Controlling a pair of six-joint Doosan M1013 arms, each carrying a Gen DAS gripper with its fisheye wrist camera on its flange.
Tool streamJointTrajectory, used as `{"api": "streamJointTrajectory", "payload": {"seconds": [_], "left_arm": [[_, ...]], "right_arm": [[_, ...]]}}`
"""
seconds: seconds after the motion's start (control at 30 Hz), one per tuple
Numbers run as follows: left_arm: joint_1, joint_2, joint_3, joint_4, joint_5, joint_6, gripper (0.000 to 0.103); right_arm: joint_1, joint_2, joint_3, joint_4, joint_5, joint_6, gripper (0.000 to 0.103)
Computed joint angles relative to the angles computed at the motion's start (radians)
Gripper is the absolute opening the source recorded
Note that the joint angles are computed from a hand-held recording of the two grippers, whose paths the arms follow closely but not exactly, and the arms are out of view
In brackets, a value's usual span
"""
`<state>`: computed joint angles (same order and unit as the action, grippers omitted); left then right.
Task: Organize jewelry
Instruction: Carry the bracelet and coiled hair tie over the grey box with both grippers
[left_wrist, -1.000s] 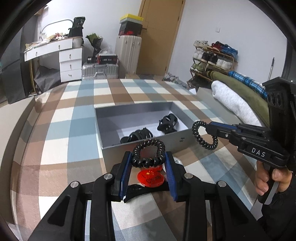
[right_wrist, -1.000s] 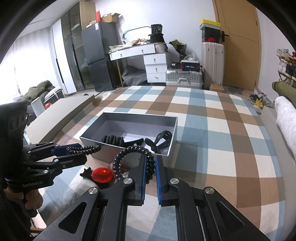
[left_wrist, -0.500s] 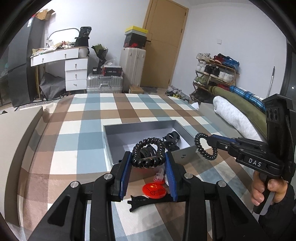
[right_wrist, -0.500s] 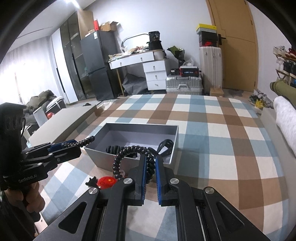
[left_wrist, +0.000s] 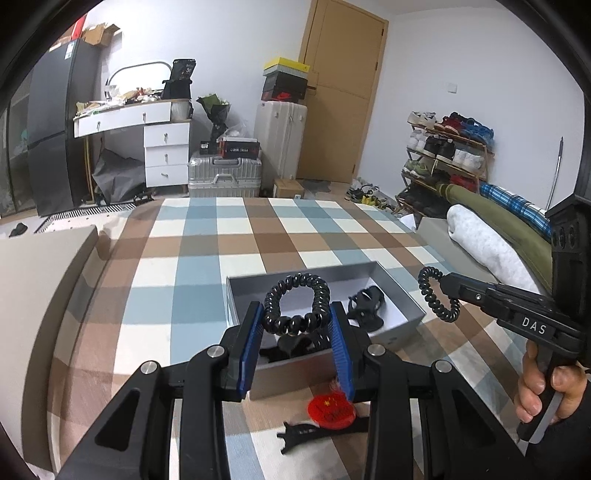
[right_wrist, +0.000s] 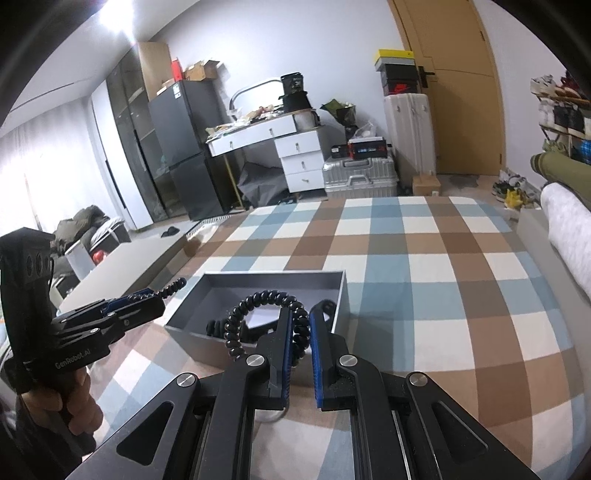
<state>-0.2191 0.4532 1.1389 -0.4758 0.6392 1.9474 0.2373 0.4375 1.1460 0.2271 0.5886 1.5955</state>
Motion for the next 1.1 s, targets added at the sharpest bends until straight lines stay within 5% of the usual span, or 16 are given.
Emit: {"api": "streamJointTrajectory", "payload": {"seconds": [1.1], "left_arm": [[-0.028,0.059,-0.083,0.168,0.055,-0.122,0.030]], "right_arm": [[0.000,0.089,-0.121,0.030,0.074,0.073,0.009]]}}
